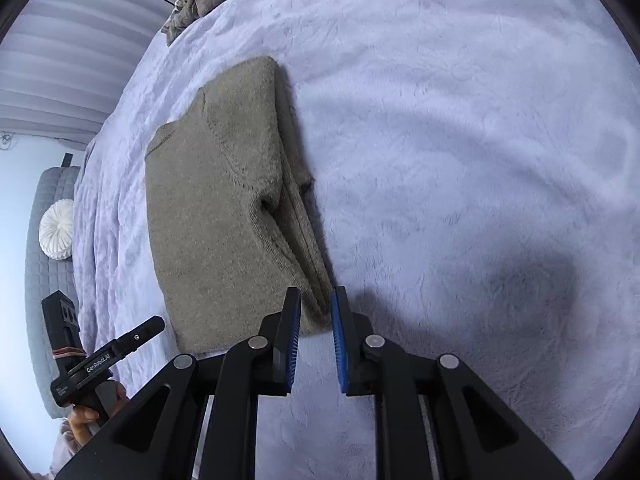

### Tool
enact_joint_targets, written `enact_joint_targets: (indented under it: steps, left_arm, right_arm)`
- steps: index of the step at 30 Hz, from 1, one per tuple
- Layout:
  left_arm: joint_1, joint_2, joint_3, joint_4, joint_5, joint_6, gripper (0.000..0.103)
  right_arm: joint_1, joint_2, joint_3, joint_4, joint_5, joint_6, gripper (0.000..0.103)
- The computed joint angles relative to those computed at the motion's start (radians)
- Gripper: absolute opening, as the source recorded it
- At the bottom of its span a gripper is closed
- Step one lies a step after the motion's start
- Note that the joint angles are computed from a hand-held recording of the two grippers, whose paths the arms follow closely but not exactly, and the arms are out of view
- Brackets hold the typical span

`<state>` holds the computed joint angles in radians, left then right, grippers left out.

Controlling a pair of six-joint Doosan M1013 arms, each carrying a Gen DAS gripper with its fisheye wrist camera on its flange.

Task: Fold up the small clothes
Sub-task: 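Straighten the folded sweater edge with the right gripper and open it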

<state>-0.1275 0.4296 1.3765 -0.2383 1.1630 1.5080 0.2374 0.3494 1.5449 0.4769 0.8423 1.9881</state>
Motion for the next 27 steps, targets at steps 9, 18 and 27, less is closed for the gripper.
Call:
enact_joint_targets:
  steps: [9,18,27]
  left_arm:
    - [-0.006,0.039,-0.06,0.036,0.029,0.006,0.08]
    - [-0.008,0.059,-0.069,0.02,0.029,0.007,0.083]
    - [-0.014,0.044,-0.045,0.083,-0.022,-0.009,0.102]
  right_arm:
    - [-0.009,0.023,-0.037,0.001,0.014,-0.036,0.019]
    - [-0.013,0.05,-0.063,-0.014,0.039,-0.074,0.019]
    - [-0.01,0.059,-0.073,-0.037,0.043,-0.071,0.04]
